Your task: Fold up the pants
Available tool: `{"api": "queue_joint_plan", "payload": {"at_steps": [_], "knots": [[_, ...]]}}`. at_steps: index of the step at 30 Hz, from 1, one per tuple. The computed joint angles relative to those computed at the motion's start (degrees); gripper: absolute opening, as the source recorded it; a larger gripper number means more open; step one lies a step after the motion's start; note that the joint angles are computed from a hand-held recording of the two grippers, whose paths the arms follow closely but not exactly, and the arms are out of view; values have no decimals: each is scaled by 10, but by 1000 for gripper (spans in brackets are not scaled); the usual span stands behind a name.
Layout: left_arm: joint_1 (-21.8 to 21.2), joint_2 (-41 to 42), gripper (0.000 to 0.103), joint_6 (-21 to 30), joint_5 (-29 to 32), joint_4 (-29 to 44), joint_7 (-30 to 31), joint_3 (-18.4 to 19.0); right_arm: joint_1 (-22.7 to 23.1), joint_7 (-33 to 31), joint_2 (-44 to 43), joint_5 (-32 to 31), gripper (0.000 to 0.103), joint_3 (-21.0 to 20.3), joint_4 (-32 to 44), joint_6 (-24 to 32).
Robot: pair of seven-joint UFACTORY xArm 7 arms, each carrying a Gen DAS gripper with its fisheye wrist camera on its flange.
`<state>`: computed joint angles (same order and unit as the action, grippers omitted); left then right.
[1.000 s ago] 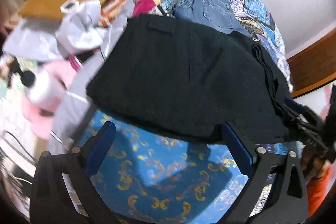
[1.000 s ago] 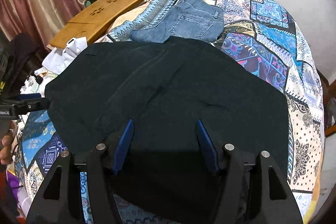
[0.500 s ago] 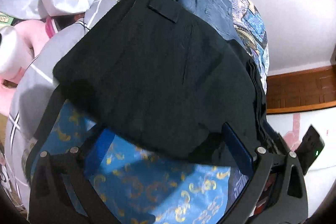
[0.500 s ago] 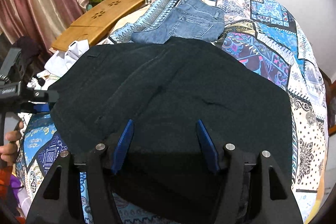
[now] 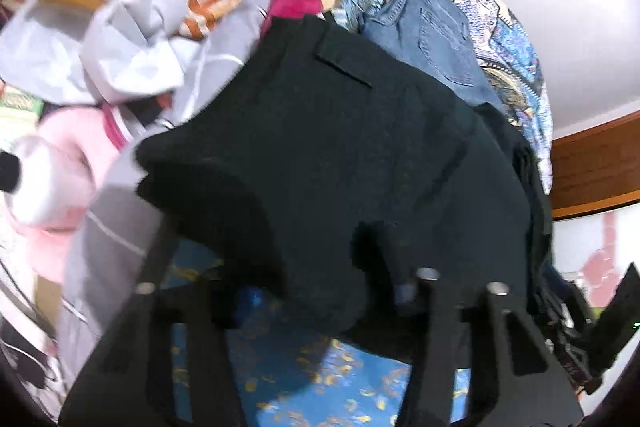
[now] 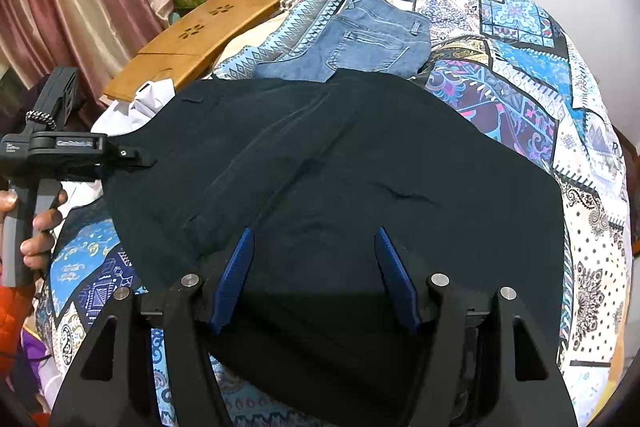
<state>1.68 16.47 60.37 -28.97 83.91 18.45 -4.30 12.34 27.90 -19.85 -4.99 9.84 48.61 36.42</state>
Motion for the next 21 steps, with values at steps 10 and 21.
{"api": "queue_joint_plan", "payload": {"at_steps": [10,21], "knots": [[-33,-86,22,-123,29,-39,41,-5,4,24,-64,30,60,-8,-30,16],[-101,-140,21,-164,-25,12,88,-25,-36,68,-237,28,60,-10,-139,70]]}}
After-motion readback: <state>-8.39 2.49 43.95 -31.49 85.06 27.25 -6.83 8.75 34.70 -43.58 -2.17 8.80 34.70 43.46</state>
